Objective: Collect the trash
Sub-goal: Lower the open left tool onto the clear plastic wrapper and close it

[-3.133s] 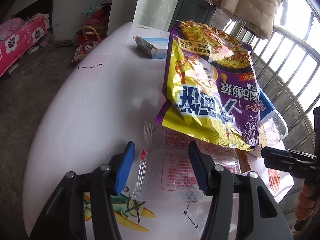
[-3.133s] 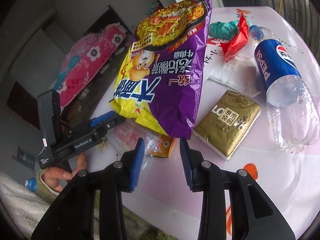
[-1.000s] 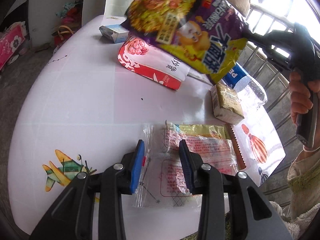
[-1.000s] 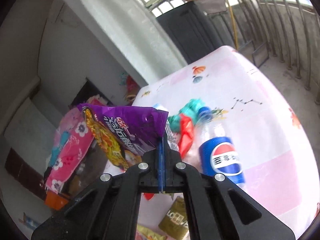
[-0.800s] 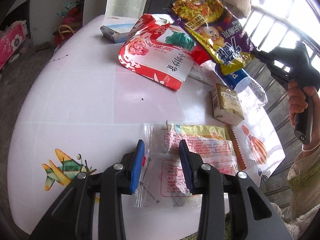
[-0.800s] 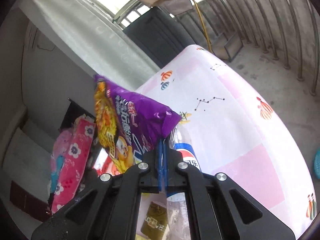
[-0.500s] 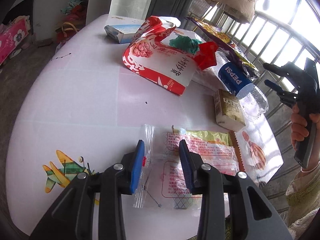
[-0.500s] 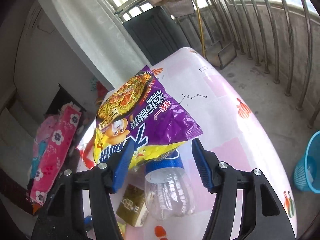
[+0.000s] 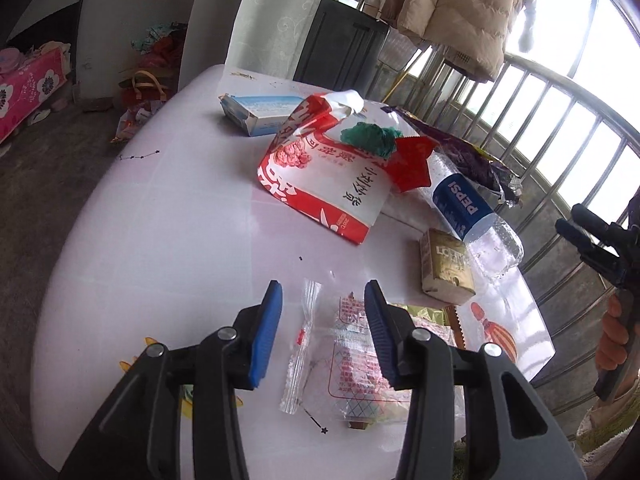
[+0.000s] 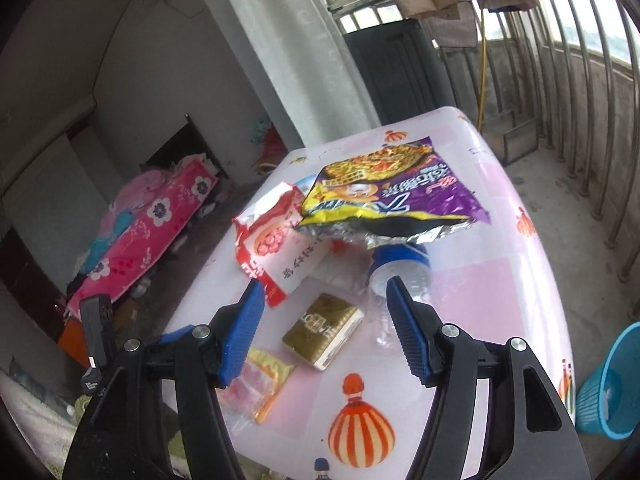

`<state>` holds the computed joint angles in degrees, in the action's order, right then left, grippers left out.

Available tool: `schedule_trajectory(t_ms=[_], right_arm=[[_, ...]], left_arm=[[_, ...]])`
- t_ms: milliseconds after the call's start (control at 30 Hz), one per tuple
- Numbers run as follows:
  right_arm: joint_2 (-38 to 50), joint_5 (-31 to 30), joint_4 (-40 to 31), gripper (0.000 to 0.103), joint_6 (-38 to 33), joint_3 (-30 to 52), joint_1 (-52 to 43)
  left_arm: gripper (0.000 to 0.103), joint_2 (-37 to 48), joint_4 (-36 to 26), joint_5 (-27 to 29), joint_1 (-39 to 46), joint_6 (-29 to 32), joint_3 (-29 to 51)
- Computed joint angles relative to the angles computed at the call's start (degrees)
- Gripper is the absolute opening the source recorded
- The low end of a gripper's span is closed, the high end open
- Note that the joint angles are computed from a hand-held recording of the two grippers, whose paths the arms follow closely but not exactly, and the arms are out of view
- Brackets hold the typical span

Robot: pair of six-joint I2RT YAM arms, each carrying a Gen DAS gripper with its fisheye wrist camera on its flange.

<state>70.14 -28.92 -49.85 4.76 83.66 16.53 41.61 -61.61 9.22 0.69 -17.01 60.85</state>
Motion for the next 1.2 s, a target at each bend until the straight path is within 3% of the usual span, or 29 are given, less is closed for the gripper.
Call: schedule_trajectory(t_ms=[200, 300, 367, 467, 567, 733, 1033, 1200], right_arm=[[3.1, -4.6, -2.5, 0.061, 2.9, -0.1, 7.7], [7.5, 0.3, -4.3, 0.061, 1.7, 2.4, 15.6], [11.5, 2.7, -5.5, 0.061, 1.2, 4.5, 19.4], [16.5, 5.4, -7.0, 0.061, 1.0, 7.6, 23.2], [18.7, 9.3, -9.1, 0.061, 1.4, 8.7, 25.6], [17.9, 8.5, -10.6, 0.058, 2.6, 7.2, 24.8], [15.1, 1.8, -12.0, 0.053, 6.5, 4.0, 21.6], [14.3, -0.6, -13.2, 0.045, 7.7, 3.2, 21.1]], left_arm=[[0.041, -3.3, -8.2, 8.7, 6.3, 4.5, 4.9], [0.041, -4.0, -13.0, 11.2, 4.5, 5.3, 6.0], [0.041, -4.8, -14.4, 8.6, -1.8, 2.0, 5.2], [0.041, -5.7, -14.5, 3.0, -12.3, -5.3, 2.4], [0.041, -5.6, -13.7, 4.0, -12.7, -8.4, -0.8], [0.041, -6.1, -11.1, 10.7, -4.1, -5.0, -4.2], [0.038, -2.2, -5.5, 10.1, 1.4, 0.0, -4.7], [0.038, -0.3, -3.9, 14.0, 6.9, 2.5, -4.9]])
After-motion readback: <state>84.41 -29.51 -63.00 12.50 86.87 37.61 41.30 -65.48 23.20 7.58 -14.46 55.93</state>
